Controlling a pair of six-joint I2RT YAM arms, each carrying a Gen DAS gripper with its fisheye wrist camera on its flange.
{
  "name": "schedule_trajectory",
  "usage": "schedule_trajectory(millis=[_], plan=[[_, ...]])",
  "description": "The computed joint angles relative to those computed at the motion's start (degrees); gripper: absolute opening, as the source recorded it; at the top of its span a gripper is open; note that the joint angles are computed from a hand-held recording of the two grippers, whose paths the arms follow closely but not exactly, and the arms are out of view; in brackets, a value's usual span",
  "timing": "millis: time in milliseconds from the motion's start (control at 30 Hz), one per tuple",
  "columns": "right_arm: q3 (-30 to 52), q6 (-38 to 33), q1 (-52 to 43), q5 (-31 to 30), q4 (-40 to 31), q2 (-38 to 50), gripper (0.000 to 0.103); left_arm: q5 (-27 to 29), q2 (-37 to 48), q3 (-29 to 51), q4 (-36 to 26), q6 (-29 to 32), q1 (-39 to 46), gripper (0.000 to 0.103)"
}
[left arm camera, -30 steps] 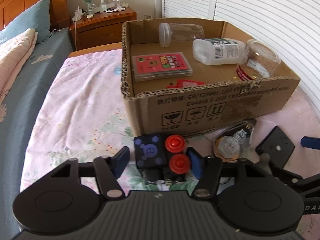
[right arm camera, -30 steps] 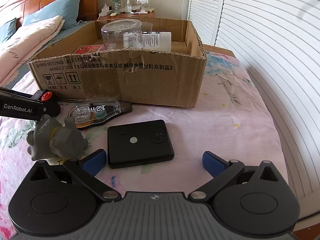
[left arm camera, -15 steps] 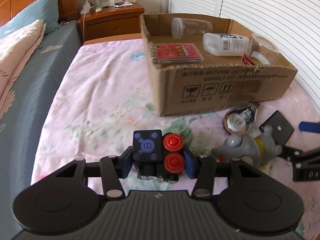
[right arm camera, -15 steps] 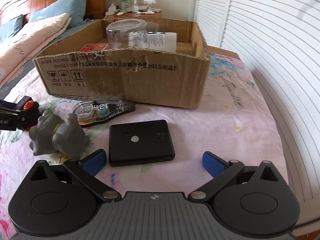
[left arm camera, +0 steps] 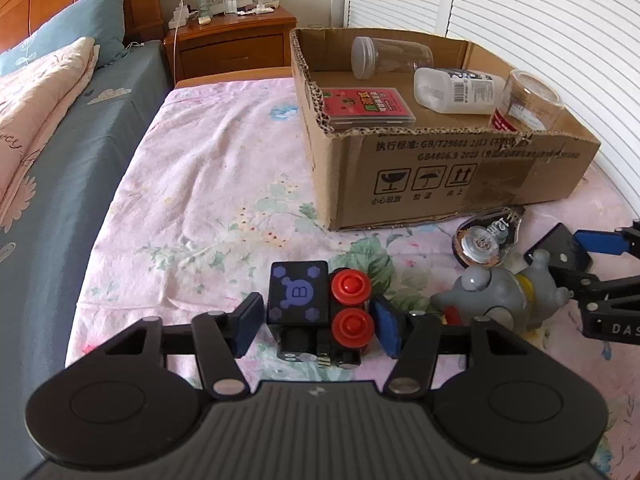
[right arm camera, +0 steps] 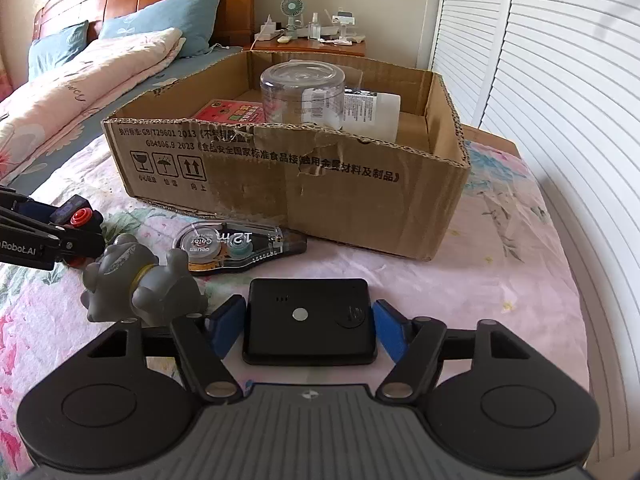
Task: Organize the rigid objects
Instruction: 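Close right tool on the black square case while left tool lifts the blue cube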
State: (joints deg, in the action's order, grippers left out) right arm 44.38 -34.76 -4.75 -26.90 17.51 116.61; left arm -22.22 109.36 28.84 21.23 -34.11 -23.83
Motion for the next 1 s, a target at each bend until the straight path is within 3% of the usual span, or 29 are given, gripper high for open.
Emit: schedule_trajectory(millis=[167, 400, 467, 767, 900, 1000], plan=[[-1.2, 0.9, -0.4, 0.6, 0.7, -0.8, 0.074, -1.4, 0.6, 0.1, 0.3, -0.8, -0.4, 0.065], [-1.5, 0.5, -0.7, 0.4, 0.6, -1.0, 0.074, -4.2, 2.2, -0.4, 2.6, -4.4, -1.9, 0.065], [-1.6, 0.6, -0.6, 0.4, 0.8, -1.0, 0.074, -4.4, 2.1, -0.5, 2.9, -4.7, -2.1, 0.061], [-1.6, -0.2, -1.3, -0.5, 0.8, -0.8, 0.074, -6.0, 2.7, -3.3, 8.4, 1.3, -3.4, 0.061], [-1.9, 0.1, -1.3, -0.3, 1.0, -0.9, 0.074, -5.4, 2.2, -4.1, 9.3, 2.3, -3.8, 0.050], [-2.0, 0.0, -1.1, 0.0, 0.8, -1.1, 0.074, -5.2, 1.7, -3.8, 8.3, 2.8, -4.0, 0.049]])
